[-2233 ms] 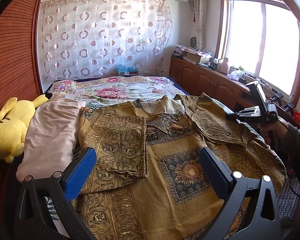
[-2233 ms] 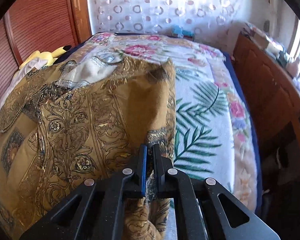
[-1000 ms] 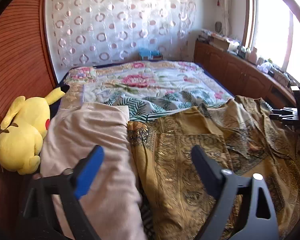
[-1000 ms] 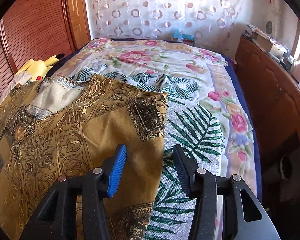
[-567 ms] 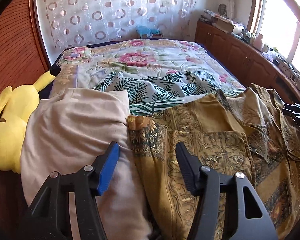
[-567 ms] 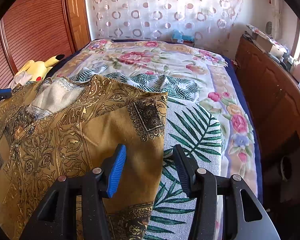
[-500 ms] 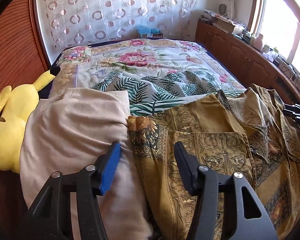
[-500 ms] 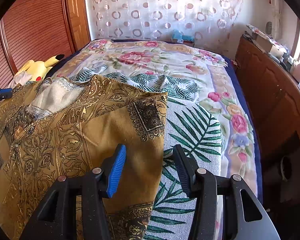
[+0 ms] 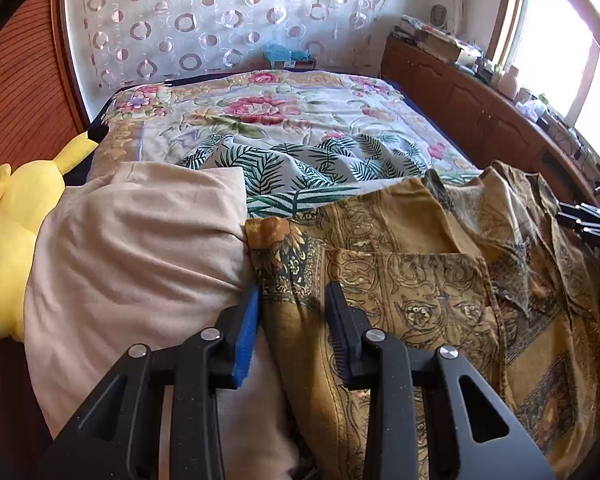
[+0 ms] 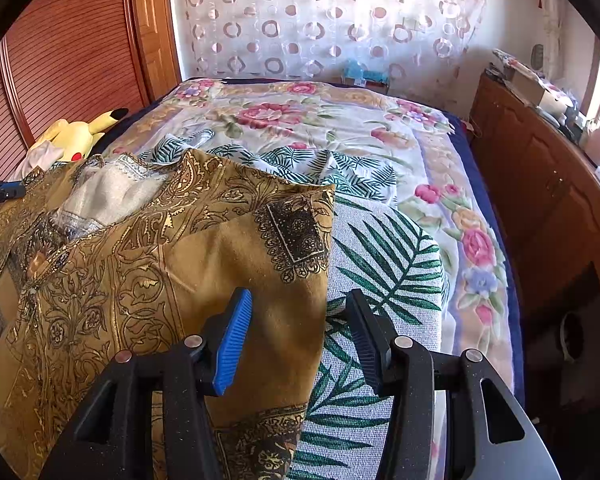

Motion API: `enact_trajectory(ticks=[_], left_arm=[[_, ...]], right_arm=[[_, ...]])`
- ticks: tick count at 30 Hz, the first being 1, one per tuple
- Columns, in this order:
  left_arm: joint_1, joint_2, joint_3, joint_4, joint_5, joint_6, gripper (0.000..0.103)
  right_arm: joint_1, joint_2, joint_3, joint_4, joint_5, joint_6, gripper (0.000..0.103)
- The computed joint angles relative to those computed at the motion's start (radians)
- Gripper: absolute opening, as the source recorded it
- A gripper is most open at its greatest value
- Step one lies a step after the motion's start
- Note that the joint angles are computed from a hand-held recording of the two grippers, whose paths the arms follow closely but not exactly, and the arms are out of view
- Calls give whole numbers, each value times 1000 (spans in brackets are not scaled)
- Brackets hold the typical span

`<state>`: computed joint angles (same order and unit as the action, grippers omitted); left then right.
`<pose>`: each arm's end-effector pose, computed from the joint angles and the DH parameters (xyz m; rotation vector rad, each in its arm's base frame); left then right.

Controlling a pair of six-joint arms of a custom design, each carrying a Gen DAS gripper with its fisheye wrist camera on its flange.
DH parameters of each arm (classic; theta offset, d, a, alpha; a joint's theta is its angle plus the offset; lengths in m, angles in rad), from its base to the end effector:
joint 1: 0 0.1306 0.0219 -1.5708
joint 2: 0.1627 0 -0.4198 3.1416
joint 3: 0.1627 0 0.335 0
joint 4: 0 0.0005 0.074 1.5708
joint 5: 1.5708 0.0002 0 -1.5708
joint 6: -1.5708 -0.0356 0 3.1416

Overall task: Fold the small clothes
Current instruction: 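Grasp the shirt hem edge with the left gripper, then lift the hem with the left gripper while the right gripper grasps and lifts the hem too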

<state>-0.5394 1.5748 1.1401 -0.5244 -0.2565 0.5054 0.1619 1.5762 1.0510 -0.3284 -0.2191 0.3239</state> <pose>0.3969 -0.2277 0.3146 -0.0589 2.4876 -0.1139 0.4462 0.0802 0.2944 -0.6744 2.3096 0.1906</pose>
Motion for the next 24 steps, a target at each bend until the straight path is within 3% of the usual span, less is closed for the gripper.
enact_trajectory(ticks=[1, 2, 7, 9, 11, 18, 24], left_arm=[[-1, -1, -1, 2, 2, -5, 25], [1, 2, 4, -1, 13, -10, 7], [-23, -41, -15, 23, -2, -7, 3], [-40, -75, -25, 38, -24, 0, 3], [-54, -102, -32, 45, -45, 5, 3], [-153, -196, -52, 40, -149, 13, 2], [-245, -242, -82, 53, -217, 39, 2]], right_arm=[[0, 1, -1, 2, 0, 0, 51], [0, 0, -1, 1, 0, 0, 51], [3, 9, 38, -60, 0, 5, 50], [6, 18, 69, -104, -5, 8, 14], [23, 14, 80, -119, 36, 29, 4], [21, -157, -48, 30, -36, -33, 3], [-15, -321, -190, 90, -109, -31, 3]])
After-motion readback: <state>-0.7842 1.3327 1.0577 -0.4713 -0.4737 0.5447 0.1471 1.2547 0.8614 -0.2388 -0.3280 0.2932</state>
